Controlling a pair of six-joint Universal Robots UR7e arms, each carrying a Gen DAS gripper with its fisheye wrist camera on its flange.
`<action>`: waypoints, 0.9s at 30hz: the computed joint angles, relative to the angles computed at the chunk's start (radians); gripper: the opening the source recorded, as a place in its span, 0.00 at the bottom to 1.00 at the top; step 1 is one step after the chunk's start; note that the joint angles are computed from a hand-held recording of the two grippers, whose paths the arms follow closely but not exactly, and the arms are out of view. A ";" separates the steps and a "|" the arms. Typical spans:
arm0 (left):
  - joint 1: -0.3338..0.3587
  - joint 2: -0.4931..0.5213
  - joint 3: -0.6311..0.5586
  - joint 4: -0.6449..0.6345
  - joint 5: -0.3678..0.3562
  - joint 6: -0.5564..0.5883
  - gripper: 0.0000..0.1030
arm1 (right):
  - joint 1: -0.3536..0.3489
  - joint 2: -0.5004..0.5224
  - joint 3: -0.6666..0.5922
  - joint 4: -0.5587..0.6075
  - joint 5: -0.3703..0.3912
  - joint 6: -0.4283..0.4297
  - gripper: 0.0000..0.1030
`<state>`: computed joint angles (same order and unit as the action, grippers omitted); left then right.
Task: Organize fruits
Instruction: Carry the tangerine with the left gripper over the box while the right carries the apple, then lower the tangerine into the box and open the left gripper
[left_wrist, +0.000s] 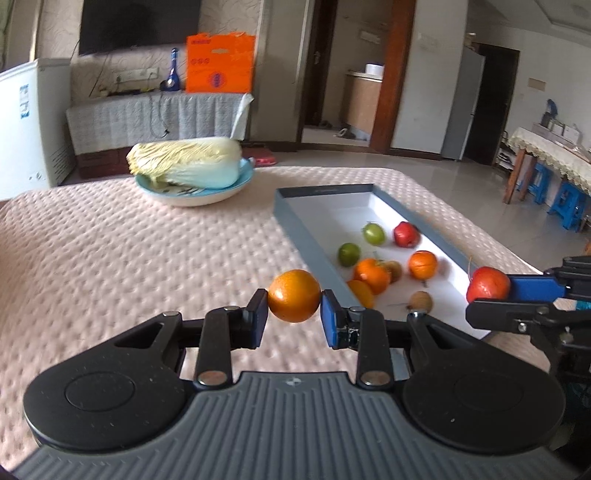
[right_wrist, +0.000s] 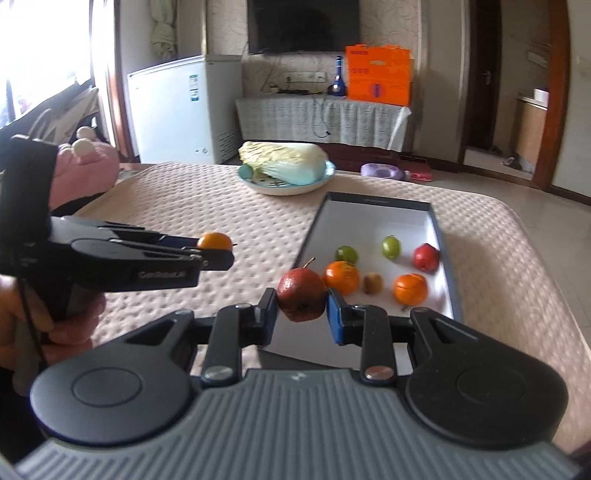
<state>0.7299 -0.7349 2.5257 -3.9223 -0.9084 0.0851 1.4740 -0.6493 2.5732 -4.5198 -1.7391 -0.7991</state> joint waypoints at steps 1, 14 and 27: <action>-0.006 0.003 0.000 -0.004 0.001 0.003 0.35 | -0.005 -0.001 0.005 -0.008 0.000 0.000 0.31; -0.026 0.047 -0.063 0.005 -0.033 0.029 0.35 | -0.017 -0.016 -0.002 -0.016 -0.075 0.026 0.31; 0.027 0.166 -0.254 0.075 -0.144 0.090 0.35 | -0.013 -0.041 -0.041 0.084 -0.165 0.071 0.31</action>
<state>0.7565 -0.5690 2.2714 -3.8469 -1.0526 0.1749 1.4606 -0.6900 2.5319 -4.4357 -1.9046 -0.7282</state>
